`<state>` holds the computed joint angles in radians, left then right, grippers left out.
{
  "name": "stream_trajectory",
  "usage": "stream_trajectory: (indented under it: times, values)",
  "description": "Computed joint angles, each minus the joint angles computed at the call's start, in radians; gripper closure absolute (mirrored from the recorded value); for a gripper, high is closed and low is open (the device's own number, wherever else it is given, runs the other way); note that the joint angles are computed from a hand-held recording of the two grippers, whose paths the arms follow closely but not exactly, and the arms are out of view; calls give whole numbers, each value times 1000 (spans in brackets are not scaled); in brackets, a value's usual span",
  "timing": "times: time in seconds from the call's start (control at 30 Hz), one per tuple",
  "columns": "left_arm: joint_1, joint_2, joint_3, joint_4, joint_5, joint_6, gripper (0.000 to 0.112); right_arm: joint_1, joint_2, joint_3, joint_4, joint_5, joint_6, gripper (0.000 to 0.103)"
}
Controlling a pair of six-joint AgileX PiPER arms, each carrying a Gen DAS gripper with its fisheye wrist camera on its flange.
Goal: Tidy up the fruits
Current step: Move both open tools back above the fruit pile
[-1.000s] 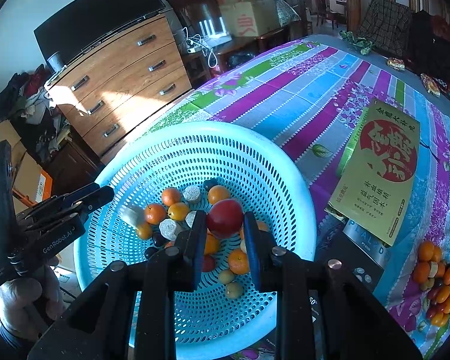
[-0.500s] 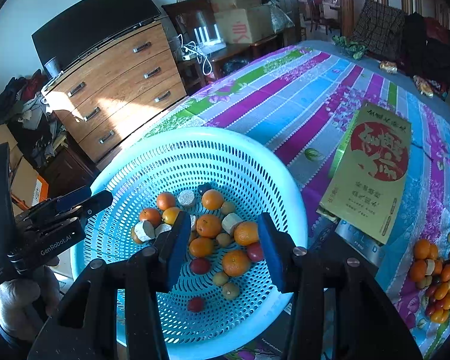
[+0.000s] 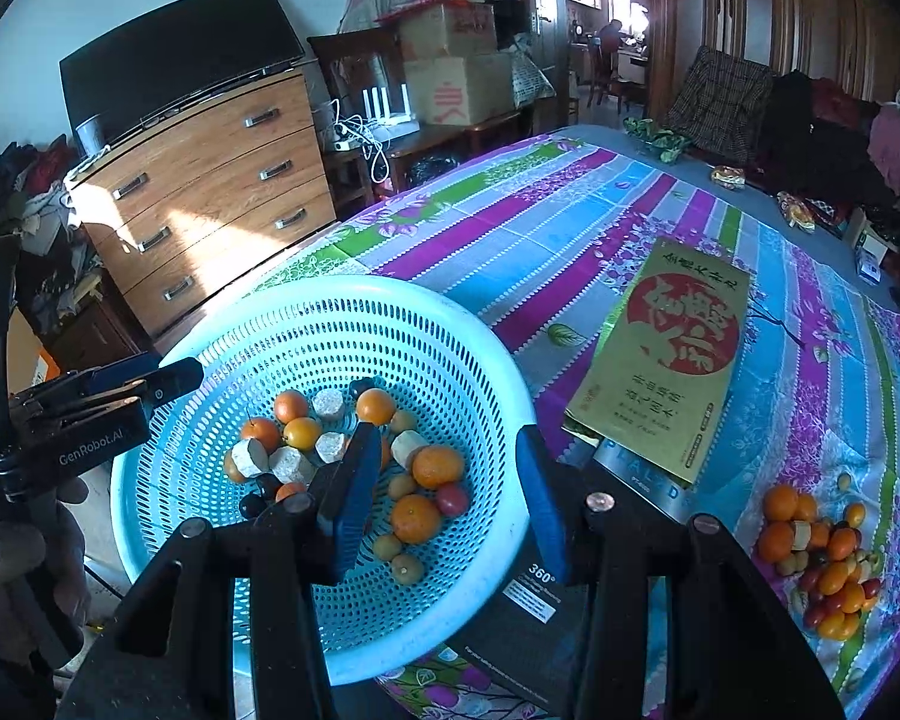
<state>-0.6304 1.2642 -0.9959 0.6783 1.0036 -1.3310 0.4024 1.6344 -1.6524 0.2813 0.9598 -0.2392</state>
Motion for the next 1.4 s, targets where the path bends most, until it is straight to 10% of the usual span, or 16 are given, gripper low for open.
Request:
stream_trajectory:
  times: [0.73,1.4]
  values:
    - [-178,198,-243,86,91,-28,44,-253,-107,110,130,7,-146,52]
    - [-283,709,-806,-185,-22,330,44,-899,-115,405,309,-12,-593,49]
